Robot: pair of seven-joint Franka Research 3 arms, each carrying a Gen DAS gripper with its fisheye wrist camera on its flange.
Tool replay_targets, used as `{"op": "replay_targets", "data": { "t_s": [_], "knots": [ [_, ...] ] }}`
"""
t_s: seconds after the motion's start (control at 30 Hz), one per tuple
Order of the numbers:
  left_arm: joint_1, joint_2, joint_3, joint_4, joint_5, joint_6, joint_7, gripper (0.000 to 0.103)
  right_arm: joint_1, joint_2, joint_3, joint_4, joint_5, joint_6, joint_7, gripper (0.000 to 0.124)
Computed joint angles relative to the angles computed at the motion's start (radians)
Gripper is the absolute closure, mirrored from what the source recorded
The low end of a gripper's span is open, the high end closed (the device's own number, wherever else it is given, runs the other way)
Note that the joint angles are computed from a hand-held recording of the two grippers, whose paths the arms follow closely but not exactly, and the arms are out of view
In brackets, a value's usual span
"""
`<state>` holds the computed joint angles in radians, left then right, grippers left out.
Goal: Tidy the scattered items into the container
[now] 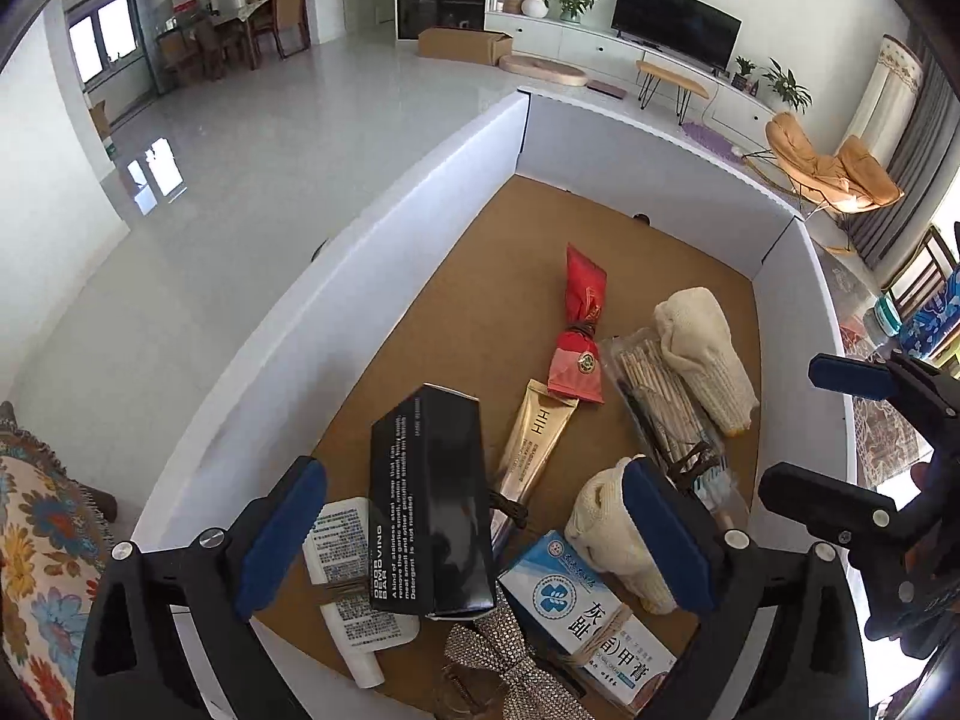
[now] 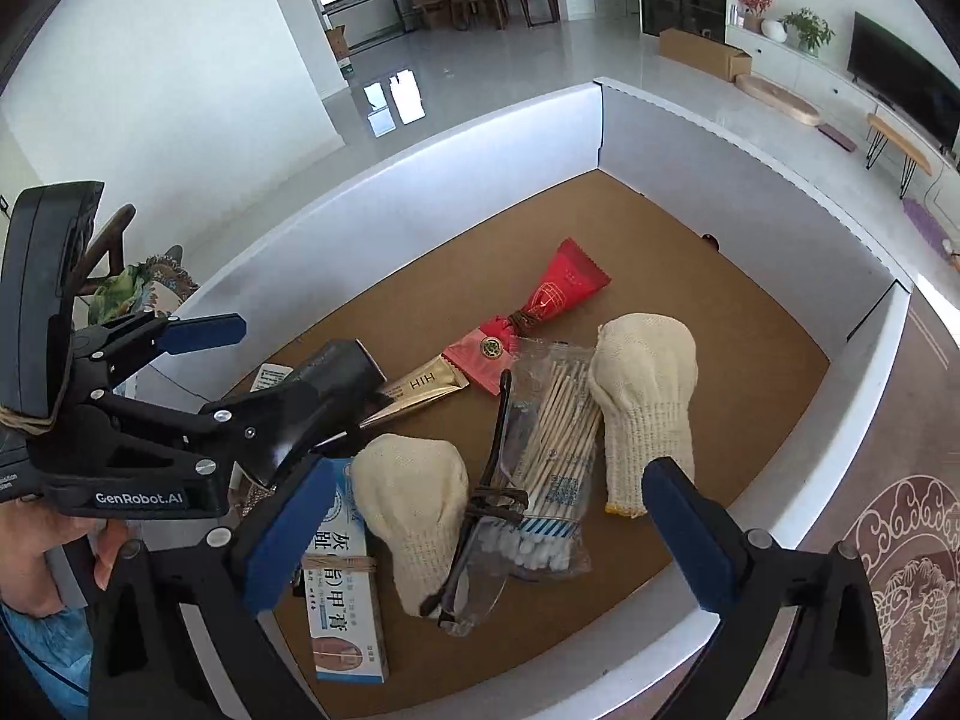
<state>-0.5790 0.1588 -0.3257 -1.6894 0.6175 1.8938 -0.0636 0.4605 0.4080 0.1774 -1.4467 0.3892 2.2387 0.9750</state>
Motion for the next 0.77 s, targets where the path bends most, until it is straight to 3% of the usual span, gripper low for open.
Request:
{"op": "replay_targets", "data": {
  "t_s": [0.23,0.33,0.37,0.47,0.57,0.7,0.77],
  "knots": [
    [-0.143,0.155,0.012,0.297,0.163,-0.33,-0.076,0.0,-0.047,-0.067,-0.006,-0.061,0.063,0.097,-0.04,0.021],
    [-0.207,0.224,0.039,0.416,0.195,-0.426,-0.109,0.0,-0.068,-0.09,-0.011,-0.09,0.084,0.104,-0.061,0.021],
    [-0.223,0.241,0.048,0.446,0.196,-0.445,-0.12,0.0,-0.074,-0.095,-0.013,-0.099,0.09,0.106,-0.065,0.021],
    [-0.237,0.23,0.064,0.427,0.196,-0.395,-0.19,0.0,-0.088,-0.102,-0.019,-0.117,0.102,0.102,-0.073,0.021],
    [-0.292,0.301,0.091,0.542,0.221,-0.522,-0.244,0.0,-0.093,-0.108,-0.023,-0.138,0.105,0.107,-0.071,0.021],
    [-0.296,0.274,0.096,0.49,0.233,-0.463,-0.297,0.0,-0.098,-0.119,-0.021,-0.158,0.116,0.118,-0.084,0.021],
    [-0.332,0.344,0.109,0.598,0.264,-0.558,-0.246,0.0,-0.098,-0.122,-0.018,-0.159,0.121,0.12,-0.092,0.021]
  ]
}}
